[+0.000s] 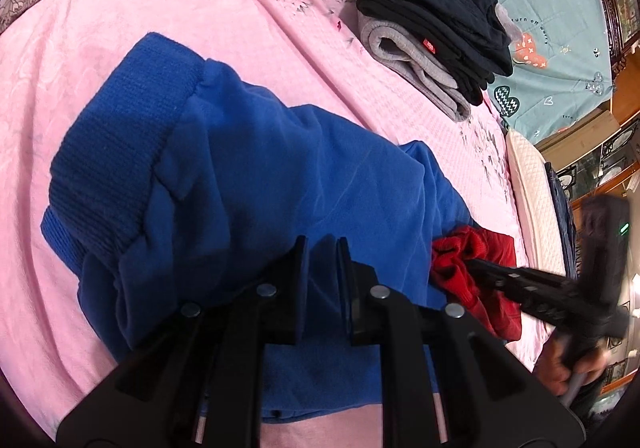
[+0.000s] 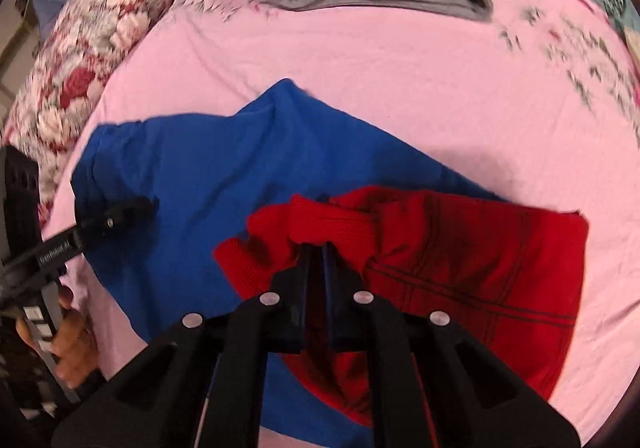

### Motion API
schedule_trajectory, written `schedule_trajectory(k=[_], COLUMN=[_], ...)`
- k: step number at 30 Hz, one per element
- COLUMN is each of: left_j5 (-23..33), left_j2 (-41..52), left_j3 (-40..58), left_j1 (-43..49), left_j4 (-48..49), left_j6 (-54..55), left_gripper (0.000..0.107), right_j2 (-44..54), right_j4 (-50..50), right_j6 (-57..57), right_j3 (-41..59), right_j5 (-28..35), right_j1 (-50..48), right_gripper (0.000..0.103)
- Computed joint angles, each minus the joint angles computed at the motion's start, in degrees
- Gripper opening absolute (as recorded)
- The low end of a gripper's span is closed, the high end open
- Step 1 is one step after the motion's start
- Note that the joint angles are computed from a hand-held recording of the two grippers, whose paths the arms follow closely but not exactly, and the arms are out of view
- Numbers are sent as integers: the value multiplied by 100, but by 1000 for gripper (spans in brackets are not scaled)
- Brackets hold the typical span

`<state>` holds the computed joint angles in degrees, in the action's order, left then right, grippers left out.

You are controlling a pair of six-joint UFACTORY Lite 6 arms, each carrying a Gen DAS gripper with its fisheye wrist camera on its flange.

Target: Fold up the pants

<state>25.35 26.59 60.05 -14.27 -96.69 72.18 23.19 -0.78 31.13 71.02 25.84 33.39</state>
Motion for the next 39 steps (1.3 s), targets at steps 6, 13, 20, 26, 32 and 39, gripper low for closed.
schedule_trajectory(k=[6,13,20,26,32,39], left_j5=[284,-811,191,395,-106,463], left_j2=[-375,-3606,-4164,-2877,-2014,-1042], left_j3=[-448,-2239,-2506,-2333,-1723,-892], left_j1=[198,919,1871,1484,931,1084], left_j4=[-458,2103,4131,2474,2009,1083], left_j6=[355,-2246,-4484,-3487,-3387,-2541], left_gripper=[15,79,81,81,83,94], right_j2=[344,2020,1248,-1461,-3601,-5644], right_j4=[400,1256,2462,2623,1806,2354], right_j6=[-737,-1458,-2549,-3068,-1874,-2071], right_j3=[1262,2502,1522,-933,-2849,-4652], right_j5=[602,658,321,-535,-712,-287], right_j1=[88,-47,-160,139,42,-972], right_gripper=[9,7,26,50,50,50])
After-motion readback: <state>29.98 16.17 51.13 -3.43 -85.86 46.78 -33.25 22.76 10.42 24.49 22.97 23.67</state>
